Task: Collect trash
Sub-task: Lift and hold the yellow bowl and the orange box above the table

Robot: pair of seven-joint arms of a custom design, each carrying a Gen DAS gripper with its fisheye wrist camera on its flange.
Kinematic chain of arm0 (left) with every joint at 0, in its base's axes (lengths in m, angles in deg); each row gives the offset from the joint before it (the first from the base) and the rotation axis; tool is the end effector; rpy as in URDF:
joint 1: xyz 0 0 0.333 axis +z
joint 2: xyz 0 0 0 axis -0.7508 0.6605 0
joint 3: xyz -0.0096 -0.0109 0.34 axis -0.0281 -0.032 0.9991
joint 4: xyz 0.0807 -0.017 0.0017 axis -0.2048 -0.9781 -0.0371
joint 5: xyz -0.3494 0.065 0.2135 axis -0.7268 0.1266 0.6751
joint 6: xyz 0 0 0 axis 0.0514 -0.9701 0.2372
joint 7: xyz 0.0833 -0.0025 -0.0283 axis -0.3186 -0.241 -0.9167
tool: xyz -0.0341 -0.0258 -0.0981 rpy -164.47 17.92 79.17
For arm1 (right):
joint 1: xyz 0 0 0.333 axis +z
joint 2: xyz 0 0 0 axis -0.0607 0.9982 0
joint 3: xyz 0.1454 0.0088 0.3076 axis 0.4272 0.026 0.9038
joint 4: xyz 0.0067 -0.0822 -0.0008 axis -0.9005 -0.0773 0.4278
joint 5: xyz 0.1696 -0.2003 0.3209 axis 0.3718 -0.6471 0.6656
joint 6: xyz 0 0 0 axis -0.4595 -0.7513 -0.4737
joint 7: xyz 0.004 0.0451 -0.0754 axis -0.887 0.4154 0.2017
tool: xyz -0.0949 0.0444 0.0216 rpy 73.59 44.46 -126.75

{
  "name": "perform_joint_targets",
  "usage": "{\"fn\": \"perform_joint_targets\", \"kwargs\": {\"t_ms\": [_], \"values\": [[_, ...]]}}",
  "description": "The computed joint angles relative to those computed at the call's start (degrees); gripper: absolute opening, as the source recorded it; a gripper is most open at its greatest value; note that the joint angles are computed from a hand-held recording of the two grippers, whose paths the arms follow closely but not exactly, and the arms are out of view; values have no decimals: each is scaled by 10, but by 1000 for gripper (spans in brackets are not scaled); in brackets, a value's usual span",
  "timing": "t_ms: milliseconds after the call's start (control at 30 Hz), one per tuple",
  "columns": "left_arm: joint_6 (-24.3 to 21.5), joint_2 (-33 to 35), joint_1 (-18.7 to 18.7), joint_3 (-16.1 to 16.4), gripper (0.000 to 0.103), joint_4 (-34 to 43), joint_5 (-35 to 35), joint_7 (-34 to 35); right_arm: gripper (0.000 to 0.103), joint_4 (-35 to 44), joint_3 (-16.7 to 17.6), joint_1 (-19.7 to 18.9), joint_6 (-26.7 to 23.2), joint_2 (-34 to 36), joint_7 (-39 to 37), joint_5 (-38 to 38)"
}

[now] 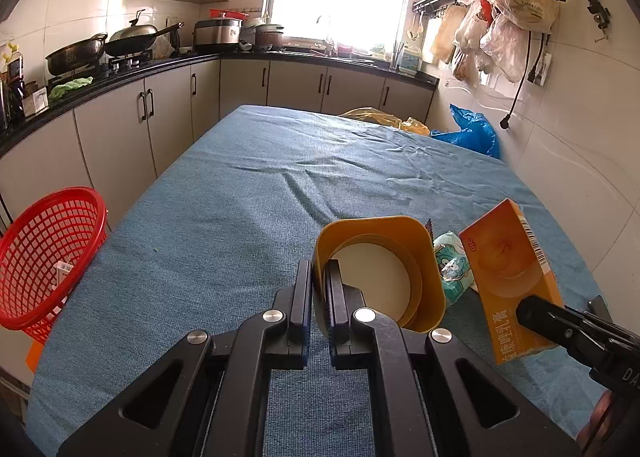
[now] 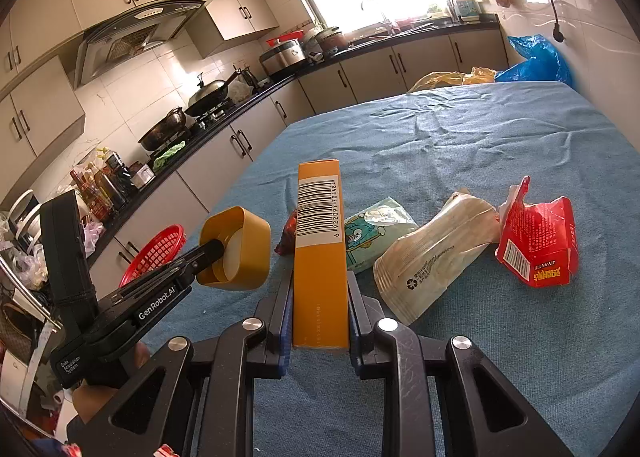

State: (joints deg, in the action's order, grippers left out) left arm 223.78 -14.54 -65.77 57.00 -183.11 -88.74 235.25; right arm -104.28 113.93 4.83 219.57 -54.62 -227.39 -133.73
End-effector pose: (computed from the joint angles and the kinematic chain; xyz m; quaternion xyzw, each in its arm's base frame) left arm 0.4771 -0.1394 0.5012 -0.4178 0.7886 -0.4300 0.1366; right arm 0.3436 0.2827 0.4885 -0.4293 0.7656 -0.2498 0.4088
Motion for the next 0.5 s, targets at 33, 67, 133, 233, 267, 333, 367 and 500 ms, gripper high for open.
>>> {"fn": "perform_joint_targets", "kwargs": {"t_ms": [33, 67, 133, 233, 267, 333, 367, 500], "values": [[-1, 0, 1, 0, 6, 0, 1, 0, 24, 0, 0, 0, 0, 0, 1, -1], [1, 0, 0, 0, 6, 0, -1, 0, 24, 1, 0, 0, 0, 1, 1, -1], [1, 0, 0, 0, 6, 0, -1, 0, 24, 0, -1, 1, -1, 1, 0, -1], [1, 0, 0, 1, 6, 1, -3, 2, 24, 1, -1, 1, -1, 1, 1, -2], [3, 0, -1, 0, 6, -1, -5, 3, 24, 1, -1, 1, -1, 1, 1, -2], [2, 1, 0, 0, 6, -1, -5, 5, 24, 1, -2, 2, -1, 1, 1, -2], [3, 0, 0, 0, 6, -1, -7, 6, 24, 1, -2, 2, -1, 1, 1, -2], [2, 0, 1, 0, 6, 0, -7, 6, 24, 1, -2, 3, -2, 1, 2, -2]]}}
